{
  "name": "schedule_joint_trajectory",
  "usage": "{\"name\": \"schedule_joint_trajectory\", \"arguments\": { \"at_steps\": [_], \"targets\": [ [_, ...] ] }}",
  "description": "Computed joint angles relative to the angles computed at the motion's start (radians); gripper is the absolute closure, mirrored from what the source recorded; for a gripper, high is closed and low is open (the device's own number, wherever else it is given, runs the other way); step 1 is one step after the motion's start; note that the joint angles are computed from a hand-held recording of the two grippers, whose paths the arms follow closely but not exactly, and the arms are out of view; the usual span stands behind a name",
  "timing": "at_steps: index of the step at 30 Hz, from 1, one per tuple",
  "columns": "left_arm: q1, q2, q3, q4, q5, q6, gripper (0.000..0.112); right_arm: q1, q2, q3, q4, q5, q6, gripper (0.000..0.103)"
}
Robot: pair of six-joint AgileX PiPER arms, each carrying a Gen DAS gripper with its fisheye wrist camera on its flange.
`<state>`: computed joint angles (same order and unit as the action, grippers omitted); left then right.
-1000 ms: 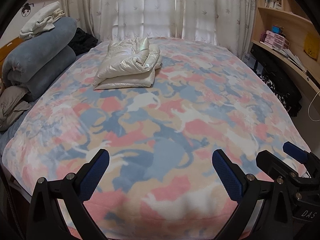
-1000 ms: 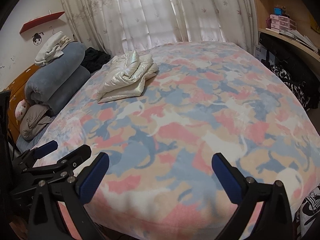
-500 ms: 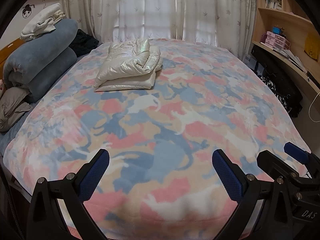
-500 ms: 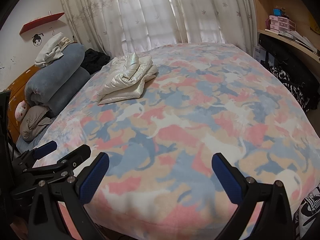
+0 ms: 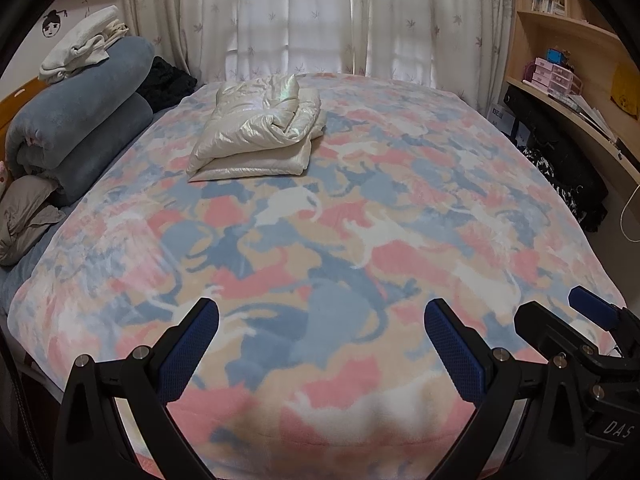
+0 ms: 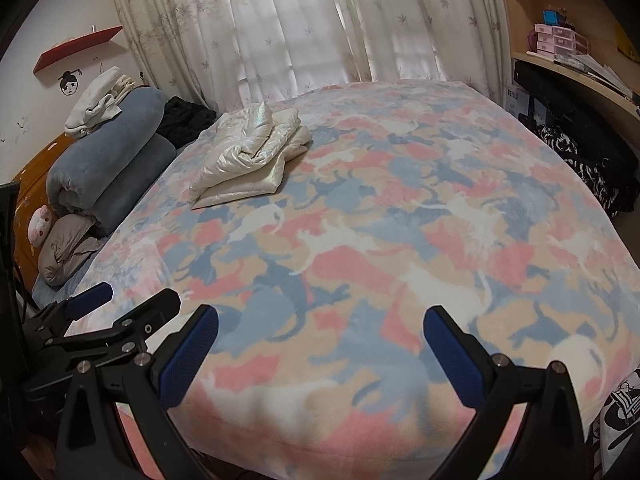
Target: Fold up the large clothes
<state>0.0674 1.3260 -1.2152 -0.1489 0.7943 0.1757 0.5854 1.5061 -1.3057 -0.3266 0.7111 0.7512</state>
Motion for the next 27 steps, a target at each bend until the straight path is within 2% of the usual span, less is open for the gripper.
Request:
{"name": "schedule_joint_trajectory", "arguments": {
  "at_steps": [27],
  "targets": [
    [-0.005,0.046,-0.016,0.008,-0.013,0.001,0.011,-0.028,0.019,0.009,0.033,-0.022,-0.025,0.000]
  ]
}}
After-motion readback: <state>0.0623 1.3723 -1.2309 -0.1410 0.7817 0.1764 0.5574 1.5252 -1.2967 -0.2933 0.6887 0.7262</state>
